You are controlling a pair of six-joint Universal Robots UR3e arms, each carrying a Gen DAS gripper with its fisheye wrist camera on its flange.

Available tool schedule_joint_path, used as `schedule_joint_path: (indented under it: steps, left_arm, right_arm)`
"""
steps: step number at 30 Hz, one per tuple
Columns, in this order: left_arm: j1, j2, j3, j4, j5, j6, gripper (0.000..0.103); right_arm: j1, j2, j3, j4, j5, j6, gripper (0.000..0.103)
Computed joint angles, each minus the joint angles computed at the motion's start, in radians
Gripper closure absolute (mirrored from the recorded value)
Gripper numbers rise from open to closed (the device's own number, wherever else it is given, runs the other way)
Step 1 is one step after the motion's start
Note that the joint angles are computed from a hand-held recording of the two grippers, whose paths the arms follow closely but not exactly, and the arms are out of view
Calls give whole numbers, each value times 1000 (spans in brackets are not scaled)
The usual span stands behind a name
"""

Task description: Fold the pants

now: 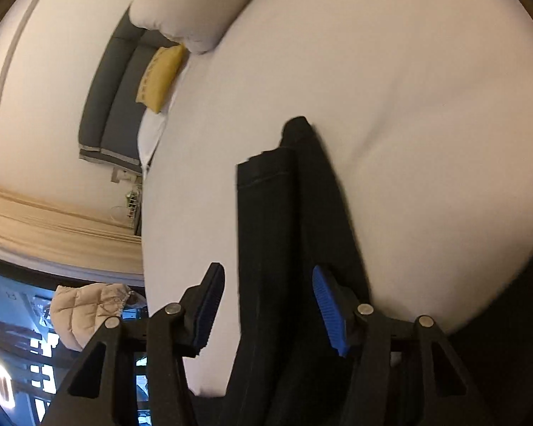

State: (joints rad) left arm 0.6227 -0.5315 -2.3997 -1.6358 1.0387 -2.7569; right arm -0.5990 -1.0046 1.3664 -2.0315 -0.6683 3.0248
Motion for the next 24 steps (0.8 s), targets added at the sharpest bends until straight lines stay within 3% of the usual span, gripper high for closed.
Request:
schedule_joint_path:
  steps: [2,4,5,8,11,19,24]
  left_arm:
    - [51,38,18,-87,5,57,82]
    - [2,-18,-1,11,2,7,82]
    - [17,-11,5,-11,2,27,82]
    - [-34,-47,-1,62,20,-23,82]
    - [-62,-64,-7,102,25,-57,82]
    - [-76,-38,-18,100,31,-63,82]
    - [-112,-49,-25,142,42,-100,82]
  right_arm:
    - [1,41,-42,5,9,14,47]
    - [-5,101,-119,35,34,11,51]
    - [-1,115,-132,37,38,13,59]
    - [10,177,-211,63,28,21,67]
    - [6,196,-230,56,35,27,94]
    - [-77,4,-52,-85,66,-13,98]
    - [-325,-312,252,-53,151,-163,99]
